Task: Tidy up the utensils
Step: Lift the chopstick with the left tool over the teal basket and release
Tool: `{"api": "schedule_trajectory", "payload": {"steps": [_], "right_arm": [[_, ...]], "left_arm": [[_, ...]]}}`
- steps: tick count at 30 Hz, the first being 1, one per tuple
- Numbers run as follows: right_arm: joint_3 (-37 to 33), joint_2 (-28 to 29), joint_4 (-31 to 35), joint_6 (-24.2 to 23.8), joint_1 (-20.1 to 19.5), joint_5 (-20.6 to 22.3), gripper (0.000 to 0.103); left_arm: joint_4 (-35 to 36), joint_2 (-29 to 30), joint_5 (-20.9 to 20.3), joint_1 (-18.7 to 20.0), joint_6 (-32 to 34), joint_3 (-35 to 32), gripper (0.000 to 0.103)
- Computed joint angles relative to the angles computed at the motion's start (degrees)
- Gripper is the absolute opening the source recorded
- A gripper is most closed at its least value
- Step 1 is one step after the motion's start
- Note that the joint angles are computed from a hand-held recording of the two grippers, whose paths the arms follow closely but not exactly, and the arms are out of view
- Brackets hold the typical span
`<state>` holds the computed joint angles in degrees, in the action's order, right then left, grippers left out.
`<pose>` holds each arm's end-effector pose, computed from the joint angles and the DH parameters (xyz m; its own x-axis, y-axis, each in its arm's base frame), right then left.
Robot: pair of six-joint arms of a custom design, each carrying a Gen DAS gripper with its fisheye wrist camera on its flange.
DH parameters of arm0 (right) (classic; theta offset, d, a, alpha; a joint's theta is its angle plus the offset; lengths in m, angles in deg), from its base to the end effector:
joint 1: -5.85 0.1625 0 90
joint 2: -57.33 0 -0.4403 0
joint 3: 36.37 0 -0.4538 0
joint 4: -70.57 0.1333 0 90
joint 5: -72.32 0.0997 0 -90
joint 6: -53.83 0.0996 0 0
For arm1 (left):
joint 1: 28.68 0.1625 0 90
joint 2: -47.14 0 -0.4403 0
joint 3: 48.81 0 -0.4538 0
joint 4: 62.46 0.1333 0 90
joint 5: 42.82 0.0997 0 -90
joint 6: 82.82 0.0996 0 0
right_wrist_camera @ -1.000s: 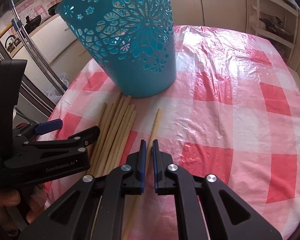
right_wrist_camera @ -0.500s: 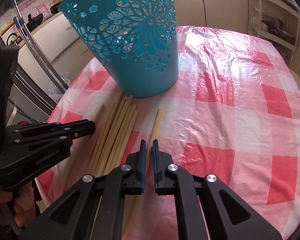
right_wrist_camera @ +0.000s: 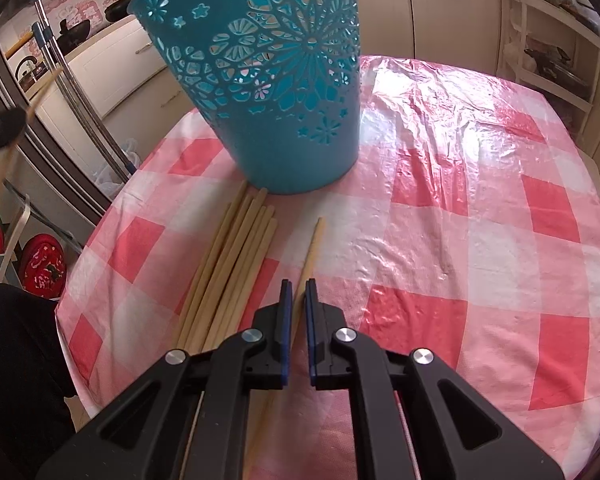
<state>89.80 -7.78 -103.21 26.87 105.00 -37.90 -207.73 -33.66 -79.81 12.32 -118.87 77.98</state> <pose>0.1824 -0.5105 0.1171 -0.7782 -0.4284 0.4593 -0.5604 0.8038 -0.1997 -0.2330 -0.4846 0.2277 -0.8361 -0.0822 -0.5424 0.3127 0.7410 -0.5943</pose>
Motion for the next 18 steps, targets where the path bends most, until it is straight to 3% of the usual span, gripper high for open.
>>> {"api": "schedule_trajectory", "payload": {"steps": [10, 18], "right_arm": [[0.17, 0.27, -0.71, -0.32, 0.29, -0.61, 0.007], [0.06, 0.20, -0.35, 0.17, 0.08, -0.09, 0.007]], "left_arm": [[-9.34, -2.26, 2.07, -4.69, 10.43, -4.19, 0.005], [-27.88, 7.07, 0.77, -3.11, 25.95, -11.99, 0.005]]}}
